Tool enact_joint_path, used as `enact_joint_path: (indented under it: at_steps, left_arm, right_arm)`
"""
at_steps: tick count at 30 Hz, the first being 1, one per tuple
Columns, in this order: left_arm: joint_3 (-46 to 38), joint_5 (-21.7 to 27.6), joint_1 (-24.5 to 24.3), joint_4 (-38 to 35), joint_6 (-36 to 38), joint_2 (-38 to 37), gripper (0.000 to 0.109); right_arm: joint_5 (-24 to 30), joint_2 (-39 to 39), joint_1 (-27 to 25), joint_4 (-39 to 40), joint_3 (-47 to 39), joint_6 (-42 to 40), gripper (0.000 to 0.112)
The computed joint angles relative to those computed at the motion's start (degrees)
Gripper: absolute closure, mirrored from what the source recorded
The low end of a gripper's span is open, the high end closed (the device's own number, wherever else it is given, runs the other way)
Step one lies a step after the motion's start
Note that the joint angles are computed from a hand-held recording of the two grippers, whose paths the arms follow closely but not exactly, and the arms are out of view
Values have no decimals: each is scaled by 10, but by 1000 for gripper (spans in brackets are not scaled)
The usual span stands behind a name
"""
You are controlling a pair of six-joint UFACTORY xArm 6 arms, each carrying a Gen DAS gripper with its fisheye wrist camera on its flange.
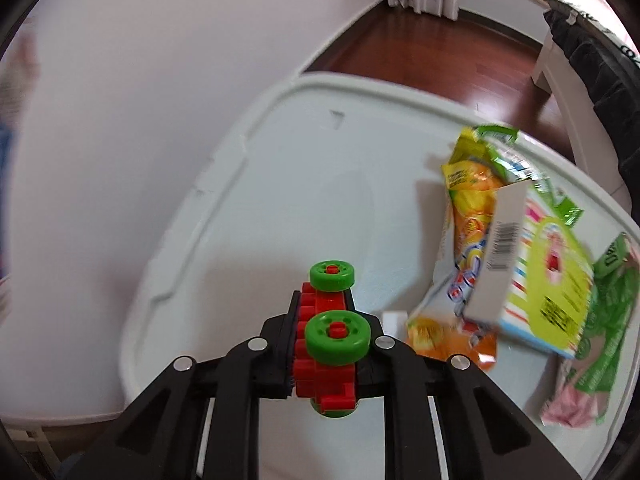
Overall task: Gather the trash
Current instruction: 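Grasp the red-green toy car with the right tool while the left holds the box, then lower both tools over the orange bin and open both to drop items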
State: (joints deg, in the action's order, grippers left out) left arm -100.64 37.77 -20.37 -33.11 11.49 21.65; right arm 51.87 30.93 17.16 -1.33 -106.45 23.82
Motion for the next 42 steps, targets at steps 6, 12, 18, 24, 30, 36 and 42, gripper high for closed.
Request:
enact_joint_path:
  at_steps: [6, 12, 18, 24, 30, 36, 42]
  left_arm:
    - [42, -16, -20, 5, 42, -36, 59]
    - [120, -47, -64, 14, 97, -105, 59]
    - [236, -45, -103, 28, 127, -200, 59]
    - [344, -45, -137, 61, 124, -289, 59]
    - [425, -23, -165, 81, 107, -352, 59]
    - [487, 8, -187, 116, 84, -379, 59]
    - [534, 27, -197, 168, 27, -365, 59]
  right_arm:
    - [-60, -196, 16, -34, 208, 34, 94]
    - [-55, -407, 52, -104, 385, 128, 94]
    - [-9, -575, 85, -173, 498, 201, 94]
    - [38, -676, 139, -211, 574, 276, 94]
    - [67, -734, 187, -211, 629, 321, 94]
    - [40, -748, 203, -153, 690, 338, 94]
    - [-15, -723, 200, -84, 741, 343, 94]
